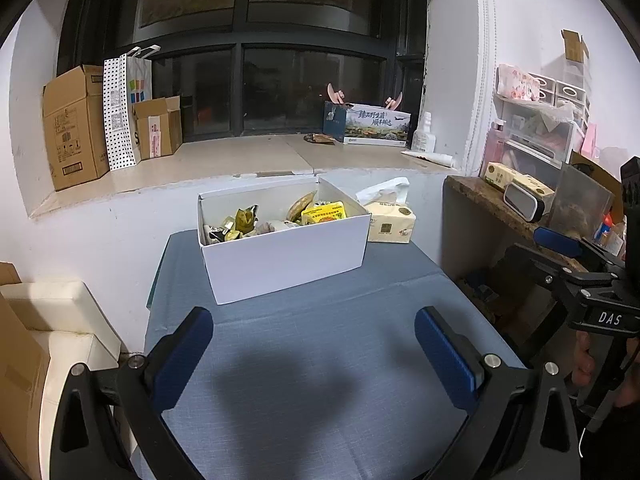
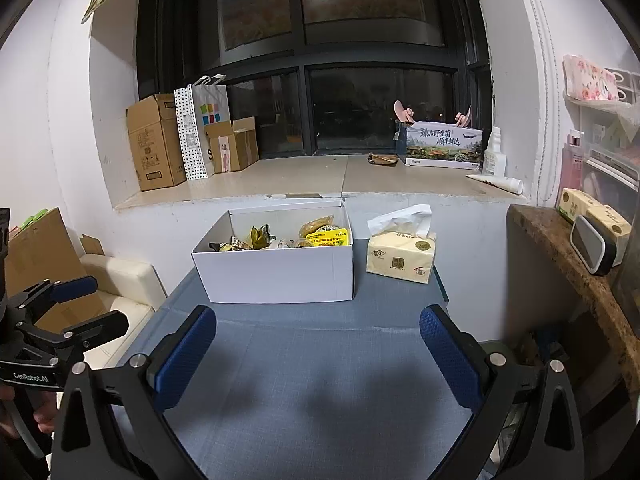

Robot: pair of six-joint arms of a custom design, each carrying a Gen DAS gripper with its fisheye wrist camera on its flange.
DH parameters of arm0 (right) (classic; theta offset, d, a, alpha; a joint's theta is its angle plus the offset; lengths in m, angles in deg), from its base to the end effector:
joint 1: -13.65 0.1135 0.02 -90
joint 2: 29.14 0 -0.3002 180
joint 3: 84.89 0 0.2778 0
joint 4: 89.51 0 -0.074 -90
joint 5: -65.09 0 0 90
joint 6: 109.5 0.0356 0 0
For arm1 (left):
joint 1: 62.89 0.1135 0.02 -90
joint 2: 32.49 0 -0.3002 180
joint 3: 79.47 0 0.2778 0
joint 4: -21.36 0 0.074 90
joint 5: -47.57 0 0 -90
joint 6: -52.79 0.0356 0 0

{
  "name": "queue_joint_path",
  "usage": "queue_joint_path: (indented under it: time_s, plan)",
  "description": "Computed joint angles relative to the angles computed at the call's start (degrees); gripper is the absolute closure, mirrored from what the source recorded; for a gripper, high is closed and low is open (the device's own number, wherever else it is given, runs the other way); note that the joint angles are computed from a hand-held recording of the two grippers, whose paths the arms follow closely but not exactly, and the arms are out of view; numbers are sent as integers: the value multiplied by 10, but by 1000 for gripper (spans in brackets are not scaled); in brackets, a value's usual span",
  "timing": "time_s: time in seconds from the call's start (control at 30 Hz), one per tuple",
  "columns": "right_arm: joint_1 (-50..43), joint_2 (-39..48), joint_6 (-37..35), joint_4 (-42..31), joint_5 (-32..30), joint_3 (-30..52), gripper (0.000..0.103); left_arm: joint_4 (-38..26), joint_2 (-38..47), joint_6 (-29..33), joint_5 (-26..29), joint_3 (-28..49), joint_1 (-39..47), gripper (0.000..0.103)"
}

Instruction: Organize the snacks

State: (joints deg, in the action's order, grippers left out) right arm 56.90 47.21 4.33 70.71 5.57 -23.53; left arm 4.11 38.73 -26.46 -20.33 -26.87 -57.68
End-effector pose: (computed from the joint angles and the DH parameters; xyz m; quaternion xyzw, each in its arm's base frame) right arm 0.2334 0.1948 0.2737 -0.0241 0.8632 0.0530 0.5015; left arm 0.2734 0.0115 0.2463 0.1293 0.8687 -0.1070 0.4659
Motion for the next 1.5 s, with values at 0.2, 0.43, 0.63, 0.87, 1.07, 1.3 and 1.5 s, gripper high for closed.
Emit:
queue_joint_path:
  time_s: [0.2, 0.43, 0.63, 0.87, 1.07, 1.3, 1.5]
  plan:
    - [-1, 0, -4, 7, -2, -3, 0, 1, 0, -1, -4, 1, 1, 0]
    - [1, -2, -22, 36, -3, -15, 0, 13, -4, 0, -13, -1, -7, 0]
    - [1, -1, -38, 71, -5, -26, 0, 1, -4, 3, -37, 14, -25, 0]
    - [2, 13, -37, 66, -4, -17, 0, -1, -6, 5, -30, 20, -27, 0]
    - [9, 20, -41, 52, 5, -5, 0, -3, 2, -6, -12, 23, -14, 0]
    - [18, 23, -45, 44, 18, 4, 0, -5, 7, -10, 0, 24, -3, 0]
    - [23, 22, -45, 41, 25, 7, 0, -7, 5, -12, 4, 25, 0, 0]
